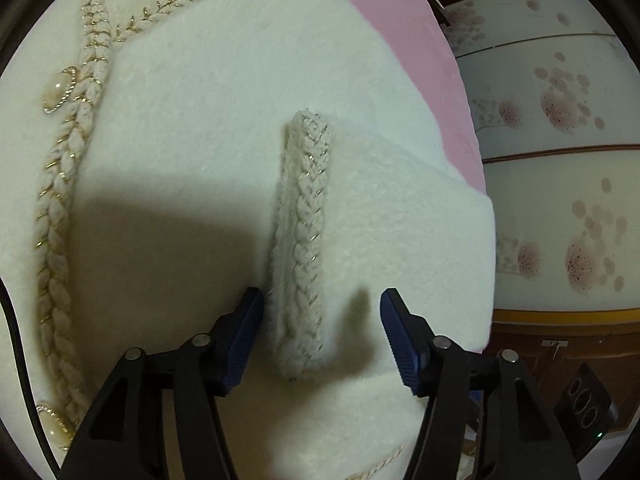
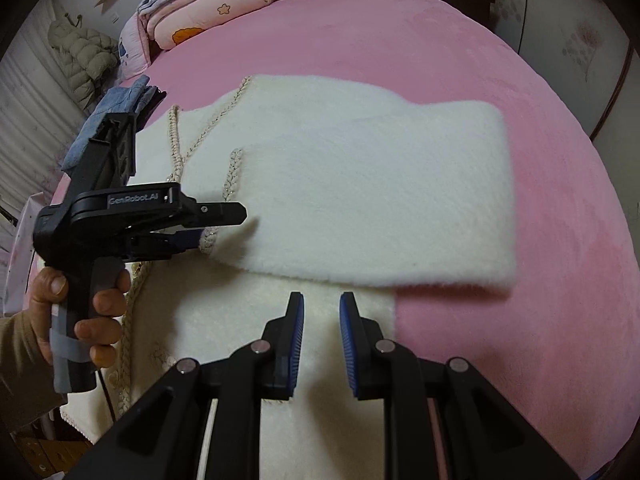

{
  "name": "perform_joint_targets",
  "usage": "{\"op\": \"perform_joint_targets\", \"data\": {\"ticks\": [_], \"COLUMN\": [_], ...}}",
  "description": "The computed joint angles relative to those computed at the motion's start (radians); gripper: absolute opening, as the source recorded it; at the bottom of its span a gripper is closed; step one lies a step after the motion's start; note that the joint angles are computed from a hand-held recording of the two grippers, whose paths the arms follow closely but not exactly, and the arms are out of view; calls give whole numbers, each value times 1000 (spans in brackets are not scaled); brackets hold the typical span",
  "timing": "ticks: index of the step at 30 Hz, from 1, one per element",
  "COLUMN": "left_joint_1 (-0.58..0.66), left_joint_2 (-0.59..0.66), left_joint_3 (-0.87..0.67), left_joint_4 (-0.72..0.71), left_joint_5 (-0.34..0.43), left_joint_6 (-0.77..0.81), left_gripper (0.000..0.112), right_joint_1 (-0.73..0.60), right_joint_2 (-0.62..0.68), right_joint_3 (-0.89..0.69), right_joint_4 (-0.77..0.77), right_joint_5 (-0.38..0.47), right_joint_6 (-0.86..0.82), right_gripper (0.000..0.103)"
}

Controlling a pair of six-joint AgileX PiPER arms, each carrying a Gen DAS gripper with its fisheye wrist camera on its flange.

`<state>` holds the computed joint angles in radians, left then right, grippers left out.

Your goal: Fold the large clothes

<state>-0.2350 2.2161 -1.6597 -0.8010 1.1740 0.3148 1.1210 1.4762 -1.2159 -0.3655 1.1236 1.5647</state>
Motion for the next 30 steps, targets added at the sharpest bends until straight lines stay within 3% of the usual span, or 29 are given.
{"op": "perform_joint_targets", "data": {"ticks": [3,6,14,19,23,25,30], "left_joint_1": [-38,-89,-147,-85,-20,28,173], "left_joint_2": [4,-11,-188,-380,-473,-481,-443], "left_joint_3": [-50,-80,-103,-16,110,180,366], "left_joint_4": [29,121,238,271,439,539,542], "left_joint_5": [-10,-33,-149,-344,-442,-447,-441], "left_joint_6": [-54,-123,-241,-250,-311,-363,-370], "left_gripper": [59,13,12,12,12,12,13], "right_joint_1": [-1,-2,-20,-59,-97,-116,-189], "right_joint_2": [-25,-54,-107,-115,-82,-59,15], "right_joint_3": [33,64,111,114,98,93,69], "right_joint_4": [4,9,20,2,-5,-6,24], "right_joint_5": [-12,-22,-3,8,-3,-20,-69], "right_joint_6": [21,39,56,55,14,-13,-140], "right_gripper": [18,18,18,18,33,35,36]}}
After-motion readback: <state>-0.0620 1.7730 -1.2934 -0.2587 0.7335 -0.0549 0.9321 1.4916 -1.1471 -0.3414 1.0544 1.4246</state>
